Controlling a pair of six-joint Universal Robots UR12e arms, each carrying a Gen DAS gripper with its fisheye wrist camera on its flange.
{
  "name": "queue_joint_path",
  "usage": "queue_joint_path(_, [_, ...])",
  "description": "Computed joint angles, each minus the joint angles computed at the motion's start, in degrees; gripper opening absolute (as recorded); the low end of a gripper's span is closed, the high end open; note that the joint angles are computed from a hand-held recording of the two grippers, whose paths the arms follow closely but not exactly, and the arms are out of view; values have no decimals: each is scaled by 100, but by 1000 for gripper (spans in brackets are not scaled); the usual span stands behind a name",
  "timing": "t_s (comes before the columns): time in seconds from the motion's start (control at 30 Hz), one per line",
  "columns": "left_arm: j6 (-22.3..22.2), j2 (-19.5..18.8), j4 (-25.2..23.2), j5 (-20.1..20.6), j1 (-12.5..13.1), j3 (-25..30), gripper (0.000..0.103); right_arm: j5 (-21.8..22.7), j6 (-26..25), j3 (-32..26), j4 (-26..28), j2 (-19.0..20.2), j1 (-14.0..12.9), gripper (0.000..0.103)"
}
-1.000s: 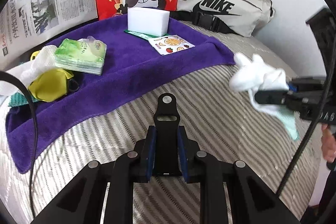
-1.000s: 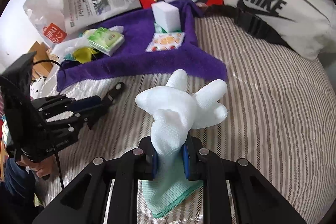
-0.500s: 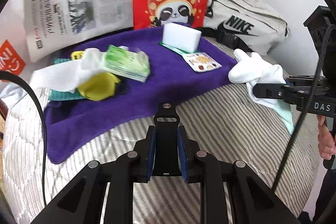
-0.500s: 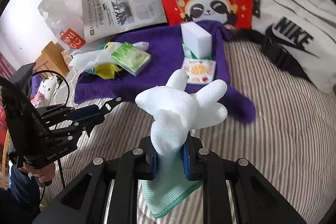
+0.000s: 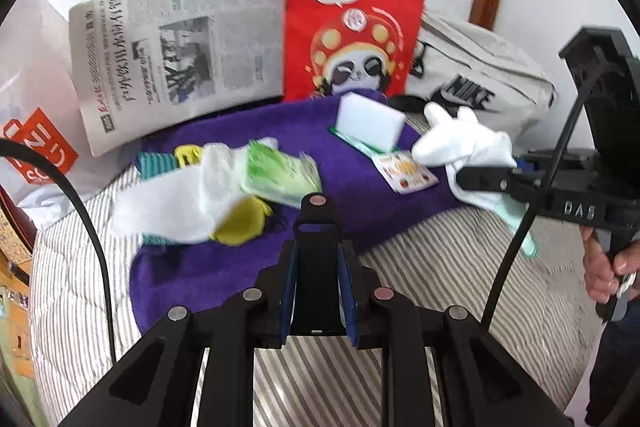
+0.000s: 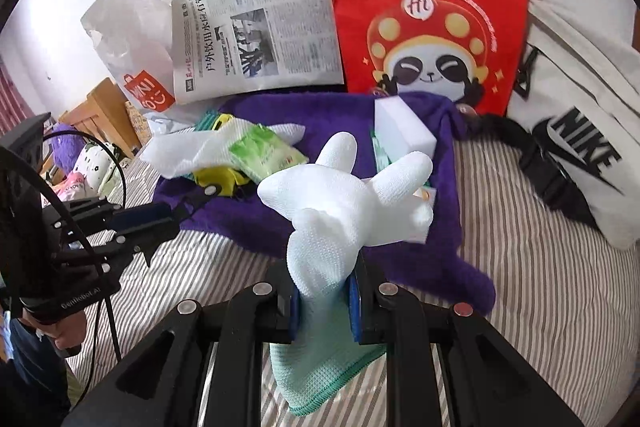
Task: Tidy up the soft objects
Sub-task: 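Lower the white gloves onto the towel beside the sponge and open the right gripper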
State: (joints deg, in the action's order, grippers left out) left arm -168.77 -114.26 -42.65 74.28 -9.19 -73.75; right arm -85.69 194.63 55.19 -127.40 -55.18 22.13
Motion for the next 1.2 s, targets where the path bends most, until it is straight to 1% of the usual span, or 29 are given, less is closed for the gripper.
queue_joint_path(0.13, [-91, -149, -1, -5, 28, 250, 20, 25, -55, -348, 186, 218, -16, 19])
queue_joint_path(0.3, [-271, -385, -21, -50, 52, 608, 20, 82, -176, -964, 492, 602, -49, 19])
queue_joint_path(0.4, [-305, -546, -100, -33, 52, 844, 20, 150, -207, -1395, 719, 865, -86, 19])
queue_joint_path(0.57, [-290, -781, -217, 7, 53, 1194, 20, 179, -246, -1869, 977, 1164, -129, 19])
queue_joint_path(0.7, [-390, -949, -305, -32, 76, 1443, 20, 215, -388, -2238, 1237, 1405, -147, 19])
queue_joint_path(0.83, [-450, -1081, -384, 1, 80, 1613, 20, 322, -469, -2442, 1439, 1562, -159, 19])
queue_joint_path(0.93, [-528, -1177, -482, 35, 82, 1734, 20, 324, -556, -2606, 1588, 1679, -144, 19])
queue_joint_path(1.2, [-502, -1244, -589, 101, 91, 1799, 20, 352, -752, -2860, 1778, 1880, -100, 19])
